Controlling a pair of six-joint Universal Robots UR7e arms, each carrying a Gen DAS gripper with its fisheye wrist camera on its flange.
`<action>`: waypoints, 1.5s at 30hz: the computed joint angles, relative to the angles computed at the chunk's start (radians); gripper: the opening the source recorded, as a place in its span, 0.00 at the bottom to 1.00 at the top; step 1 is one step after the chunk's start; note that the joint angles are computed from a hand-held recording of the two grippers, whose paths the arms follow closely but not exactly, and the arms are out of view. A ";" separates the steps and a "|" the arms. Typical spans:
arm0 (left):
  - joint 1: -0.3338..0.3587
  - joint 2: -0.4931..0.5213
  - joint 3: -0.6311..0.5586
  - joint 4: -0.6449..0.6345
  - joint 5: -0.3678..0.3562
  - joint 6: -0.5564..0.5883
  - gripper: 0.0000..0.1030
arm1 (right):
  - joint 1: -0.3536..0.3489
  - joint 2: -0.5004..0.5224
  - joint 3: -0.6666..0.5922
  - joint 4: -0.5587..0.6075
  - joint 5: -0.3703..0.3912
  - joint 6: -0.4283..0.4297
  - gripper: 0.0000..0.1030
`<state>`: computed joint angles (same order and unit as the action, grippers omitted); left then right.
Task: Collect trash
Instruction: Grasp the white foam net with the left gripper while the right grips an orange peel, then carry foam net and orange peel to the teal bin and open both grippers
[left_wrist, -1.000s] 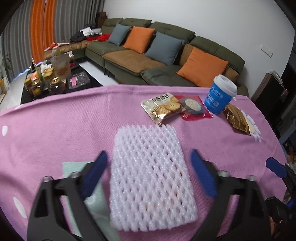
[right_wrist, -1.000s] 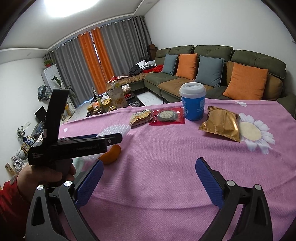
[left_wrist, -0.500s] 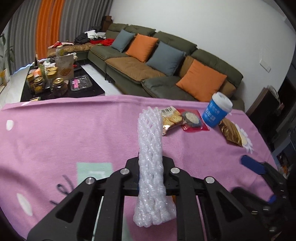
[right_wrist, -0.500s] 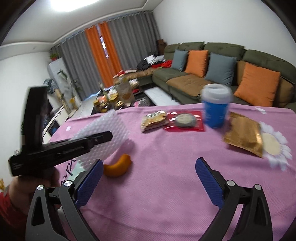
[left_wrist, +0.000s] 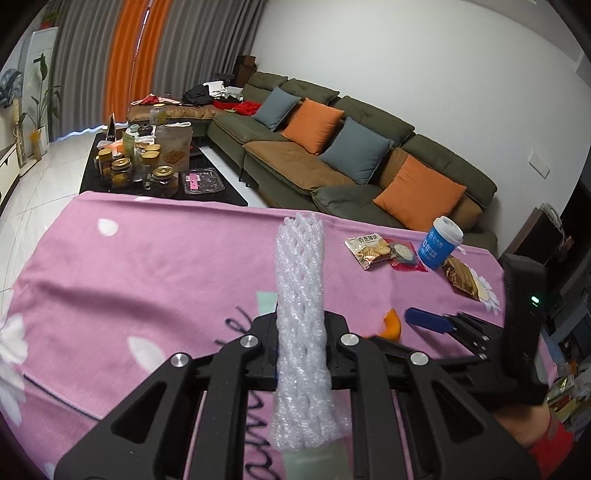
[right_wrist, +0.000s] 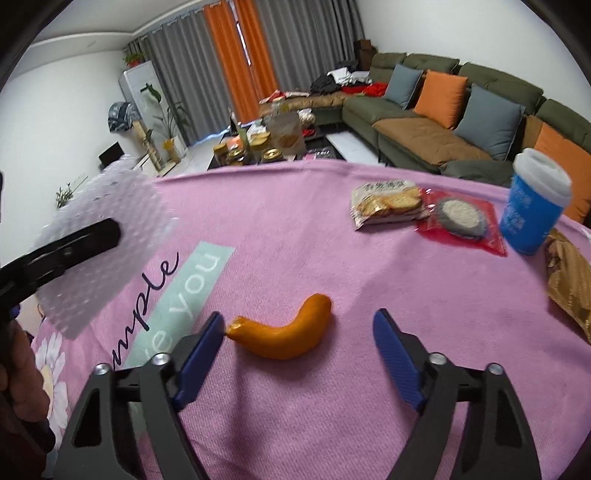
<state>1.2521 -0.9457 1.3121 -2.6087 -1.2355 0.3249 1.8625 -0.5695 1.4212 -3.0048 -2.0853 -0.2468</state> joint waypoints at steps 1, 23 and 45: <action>0.001 -0.009 0.010 -0.005 0.000 0.001 0.12 | 0.002 0.002 -0.005 0.013 -0.005 -0.001 0.74; 0.037 -0.273 0.239 -0.088 0.002 -0.013 0.13 | 0.052 -0.034 0.115 -0.066 -0.149 -0.016 0.16; 0.041 -0.589 0.449 -0.229 0.096 0.023 0.13 | 0.261 0.093 -0.034 -0.048 0.051 -0.073 0.16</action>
<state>1.2932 -1.5351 1.7608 -2.8377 -1.1395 0.3480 2.1236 -0.4769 1.3876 -3.0525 -2.0340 -0.3202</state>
